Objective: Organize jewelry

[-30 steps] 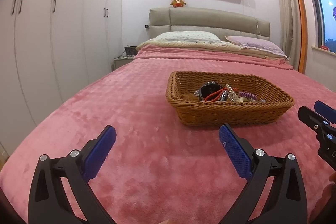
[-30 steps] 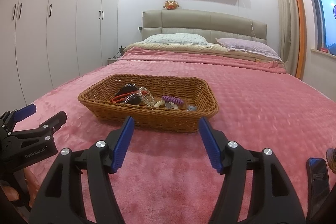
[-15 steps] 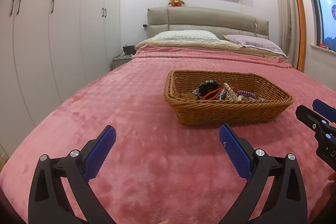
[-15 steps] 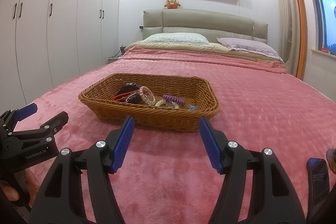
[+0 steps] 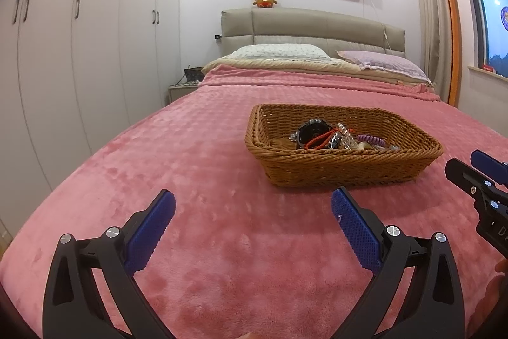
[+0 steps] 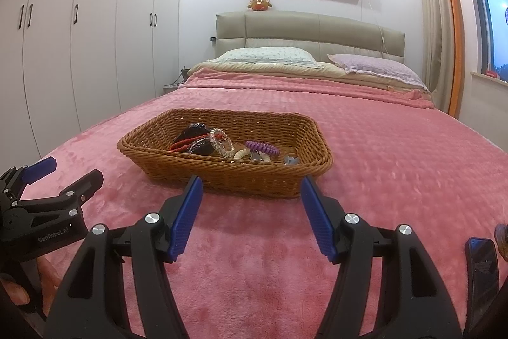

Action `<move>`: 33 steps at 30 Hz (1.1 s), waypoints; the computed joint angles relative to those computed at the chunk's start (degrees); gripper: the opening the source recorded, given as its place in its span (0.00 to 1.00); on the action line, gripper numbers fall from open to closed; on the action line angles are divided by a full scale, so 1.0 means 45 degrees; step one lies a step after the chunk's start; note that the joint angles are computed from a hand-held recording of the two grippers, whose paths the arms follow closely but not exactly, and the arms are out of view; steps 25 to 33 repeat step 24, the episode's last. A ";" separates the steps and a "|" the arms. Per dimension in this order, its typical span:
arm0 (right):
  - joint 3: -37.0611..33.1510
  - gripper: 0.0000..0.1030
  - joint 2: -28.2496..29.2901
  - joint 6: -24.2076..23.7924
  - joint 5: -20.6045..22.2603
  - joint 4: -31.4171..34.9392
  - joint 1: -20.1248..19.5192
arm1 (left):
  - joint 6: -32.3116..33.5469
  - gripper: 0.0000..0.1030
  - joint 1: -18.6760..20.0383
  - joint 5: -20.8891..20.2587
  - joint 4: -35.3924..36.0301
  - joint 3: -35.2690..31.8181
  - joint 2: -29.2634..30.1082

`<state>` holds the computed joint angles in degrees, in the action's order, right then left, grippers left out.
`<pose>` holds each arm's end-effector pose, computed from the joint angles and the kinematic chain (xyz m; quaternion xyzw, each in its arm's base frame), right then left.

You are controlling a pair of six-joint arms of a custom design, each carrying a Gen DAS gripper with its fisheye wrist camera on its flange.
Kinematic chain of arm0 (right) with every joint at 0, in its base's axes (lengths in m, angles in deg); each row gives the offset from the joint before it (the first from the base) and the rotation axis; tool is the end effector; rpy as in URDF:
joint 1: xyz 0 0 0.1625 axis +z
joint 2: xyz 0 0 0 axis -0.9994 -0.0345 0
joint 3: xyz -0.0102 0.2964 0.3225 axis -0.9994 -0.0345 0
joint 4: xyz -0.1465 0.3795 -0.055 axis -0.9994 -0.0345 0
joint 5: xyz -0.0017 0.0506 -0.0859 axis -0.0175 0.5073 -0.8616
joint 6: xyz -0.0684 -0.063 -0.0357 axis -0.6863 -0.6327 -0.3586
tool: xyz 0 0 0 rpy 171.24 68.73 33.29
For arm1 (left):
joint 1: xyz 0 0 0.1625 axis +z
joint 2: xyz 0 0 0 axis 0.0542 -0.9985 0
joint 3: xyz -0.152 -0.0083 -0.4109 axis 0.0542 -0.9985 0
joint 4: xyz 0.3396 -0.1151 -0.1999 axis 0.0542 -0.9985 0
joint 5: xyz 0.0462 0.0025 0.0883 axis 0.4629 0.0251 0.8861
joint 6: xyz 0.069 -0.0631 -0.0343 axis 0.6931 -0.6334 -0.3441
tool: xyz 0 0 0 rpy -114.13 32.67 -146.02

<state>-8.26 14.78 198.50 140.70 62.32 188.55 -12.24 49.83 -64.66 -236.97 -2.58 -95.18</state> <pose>0.2601 -0.7252 0.1607 0.4028 -0.8040 0.4015 0.1737 -0.2170 -0.6669 0.1491 0.0227 0.7026 -0.5599 0.4386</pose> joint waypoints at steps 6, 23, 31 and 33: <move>-0.0001 0.64 -0.0012 0.0019 -0.0063 -0.0021 -0.0023 | -0.0441 0.93 0.0035 0.0039 0.0378 0.0152 -0.0102; 0.0006 0.64 -0.0004 0.0003 -0.0118 0.0009 -0.0041 | 0.0320 0.93 0.0000 -0.0286 -0.0397 0.0055 -0.0018; -0.0026 0.64 0.0006 0.0011 -0.0116 0.0045 -0.0041 | 0.0168 0.93 0.0006 -0.0284 -0.0328 0.0110 -0.0057; -0.0026 0.64 0.0006 0.0011 -0.0116 0.0045 -0.0041 | 0.0168 0.93 0.0006 -0.0284 -0.0328 0.0110 -0.0057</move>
